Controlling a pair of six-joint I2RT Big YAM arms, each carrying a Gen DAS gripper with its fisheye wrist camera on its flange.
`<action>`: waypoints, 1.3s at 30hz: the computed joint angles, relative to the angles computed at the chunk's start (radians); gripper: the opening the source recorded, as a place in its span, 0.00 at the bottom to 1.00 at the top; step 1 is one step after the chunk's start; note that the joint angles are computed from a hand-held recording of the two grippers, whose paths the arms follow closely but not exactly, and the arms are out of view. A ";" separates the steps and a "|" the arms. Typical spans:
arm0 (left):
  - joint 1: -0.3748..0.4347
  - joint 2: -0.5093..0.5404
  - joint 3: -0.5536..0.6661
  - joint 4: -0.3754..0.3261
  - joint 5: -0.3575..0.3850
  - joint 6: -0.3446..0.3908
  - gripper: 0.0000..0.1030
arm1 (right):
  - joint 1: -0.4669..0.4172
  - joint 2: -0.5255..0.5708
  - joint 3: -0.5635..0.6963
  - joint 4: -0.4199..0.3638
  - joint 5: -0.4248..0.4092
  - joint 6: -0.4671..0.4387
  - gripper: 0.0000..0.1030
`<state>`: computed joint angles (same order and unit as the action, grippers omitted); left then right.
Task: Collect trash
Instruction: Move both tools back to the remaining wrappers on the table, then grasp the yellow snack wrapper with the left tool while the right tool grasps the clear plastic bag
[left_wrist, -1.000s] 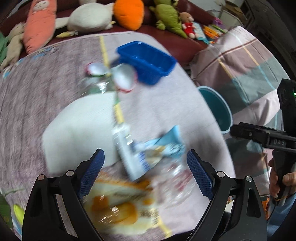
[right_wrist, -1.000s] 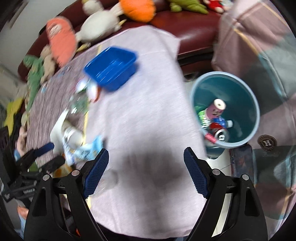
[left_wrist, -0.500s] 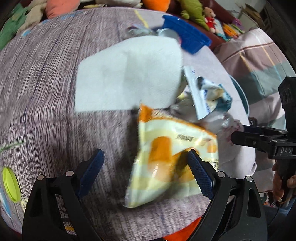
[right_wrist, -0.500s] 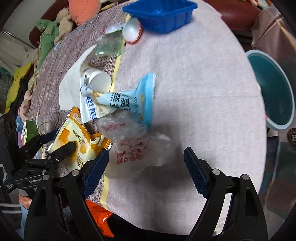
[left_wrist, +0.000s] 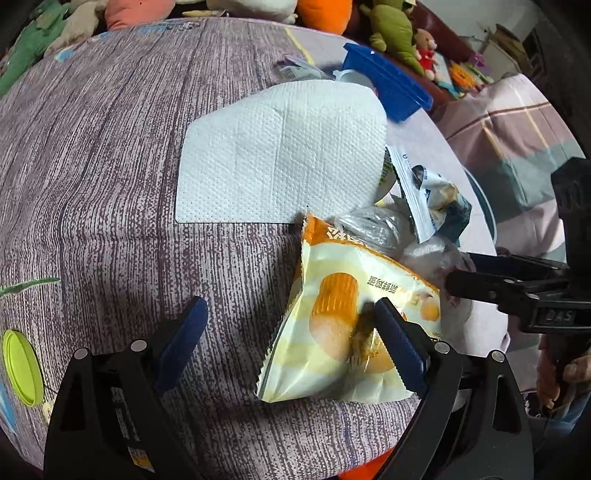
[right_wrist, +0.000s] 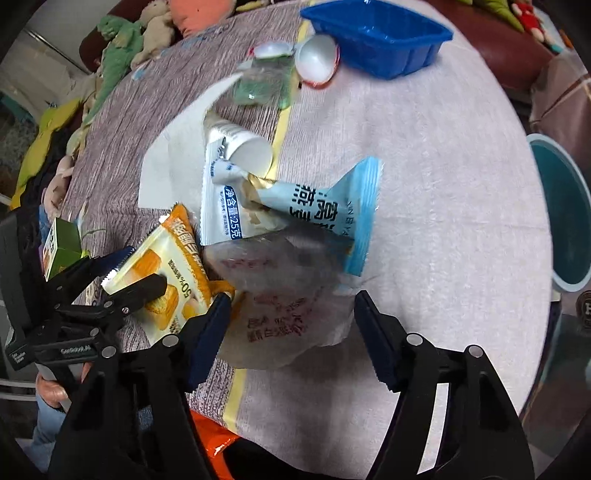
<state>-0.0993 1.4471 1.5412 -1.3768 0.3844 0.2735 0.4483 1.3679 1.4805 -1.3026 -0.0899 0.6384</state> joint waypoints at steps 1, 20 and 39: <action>0.001 0.000 0.000 0.002 0.000 -0.004 0.89 | 0.000 0.002 -0.002 0.004 0.004 -0.001 0.65; 0.056 0.018 0.044 0.010 0.016 -0.060 0.89 | 0.014 -0.031 0.035 0.043 -0.011 -0.056 0.28; -0.026 -0.015 -0.014 -0.016 -0.008 -0.017 0.89 | -0.016 -0.087 0.085 0.053 0.042 -0.045 0.28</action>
